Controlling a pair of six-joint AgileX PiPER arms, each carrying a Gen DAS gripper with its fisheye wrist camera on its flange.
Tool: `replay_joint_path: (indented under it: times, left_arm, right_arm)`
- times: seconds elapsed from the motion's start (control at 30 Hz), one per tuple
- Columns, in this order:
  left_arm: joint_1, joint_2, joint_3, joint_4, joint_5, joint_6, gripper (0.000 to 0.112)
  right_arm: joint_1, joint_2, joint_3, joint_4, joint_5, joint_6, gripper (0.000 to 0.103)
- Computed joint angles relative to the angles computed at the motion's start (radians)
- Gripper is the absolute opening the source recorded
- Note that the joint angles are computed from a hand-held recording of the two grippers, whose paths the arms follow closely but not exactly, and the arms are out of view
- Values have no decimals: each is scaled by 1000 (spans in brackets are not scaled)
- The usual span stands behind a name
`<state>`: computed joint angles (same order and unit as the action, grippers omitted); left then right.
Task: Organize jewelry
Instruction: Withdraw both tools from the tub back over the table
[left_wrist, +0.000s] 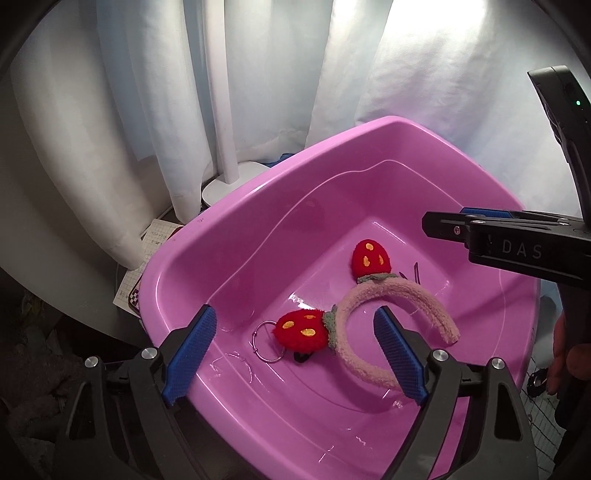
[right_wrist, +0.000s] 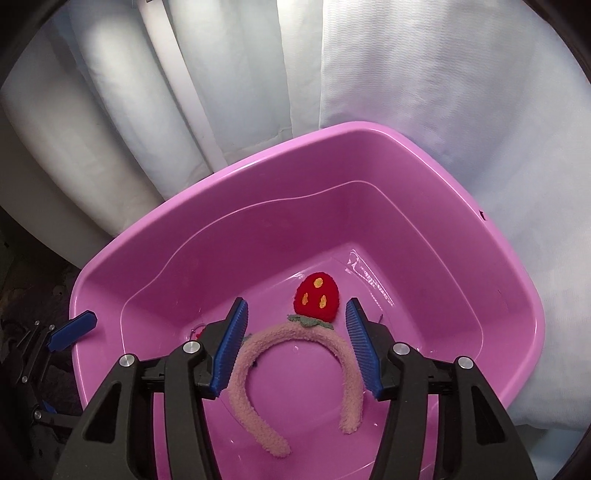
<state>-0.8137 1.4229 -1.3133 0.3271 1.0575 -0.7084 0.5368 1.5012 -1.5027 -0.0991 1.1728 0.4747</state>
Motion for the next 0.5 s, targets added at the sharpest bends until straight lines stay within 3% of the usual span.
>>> replay_joint_path:
  times: [0.5]
  left_arm:
    - [-155,-78,-4,134,99,-157,85]
  right_arm:
    - [142,-189,77,-119,41,170,56]
